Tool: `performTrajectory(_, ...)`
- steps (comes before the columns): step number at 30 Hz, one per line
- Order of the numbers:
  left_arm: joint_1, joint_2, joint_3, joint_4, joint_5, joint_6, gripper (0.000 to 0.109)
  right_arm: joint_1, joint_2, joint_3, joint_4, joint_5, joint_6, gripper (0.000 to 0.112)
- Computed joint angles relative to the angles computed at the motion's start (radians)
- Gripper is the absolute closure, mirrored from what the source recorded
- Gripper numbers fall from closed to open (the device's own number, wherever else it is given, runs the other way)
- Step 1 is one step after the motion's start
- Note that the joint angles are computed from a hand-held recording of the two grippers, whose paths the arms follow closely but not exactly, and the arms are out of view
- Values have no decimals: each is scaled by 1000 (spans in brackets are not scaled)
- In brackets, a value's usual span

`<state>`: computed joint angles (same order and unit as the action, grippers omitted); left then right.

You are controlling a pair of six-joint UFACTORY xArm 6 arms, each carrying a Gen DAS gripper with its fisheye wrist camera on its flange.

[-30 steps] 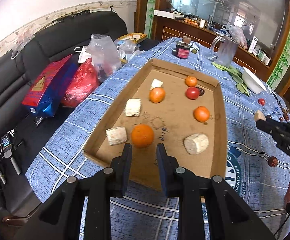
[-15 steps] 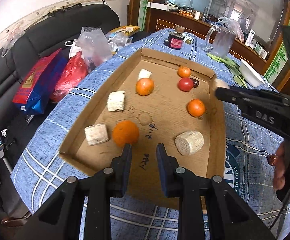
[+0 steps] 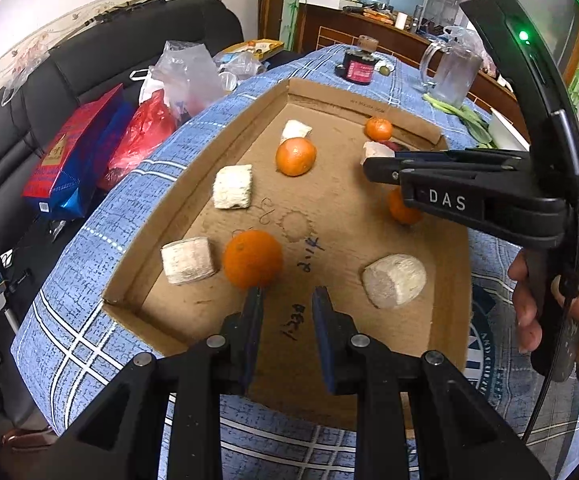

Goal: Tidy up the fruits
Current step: 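Carry the pale round piece over the cardboard tray with the right tool, then lower the right tool into the tray and open it to release the piece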

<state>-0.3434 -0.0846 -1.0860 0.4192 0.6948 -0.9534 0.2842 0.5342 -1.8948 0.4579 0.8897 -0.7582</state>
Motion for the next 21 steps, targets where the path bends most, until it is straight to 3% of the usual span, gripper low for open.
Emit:
performTrajectory(15, 6, 38, -14, -19, 8, 9, 84, 17, 72, -67, -42, 22, -3, 83)
performTrajectory(21, -7, 58, -36, -6, 21, 17, 71, 17, 83, -80, -50, 28, 9, 82)
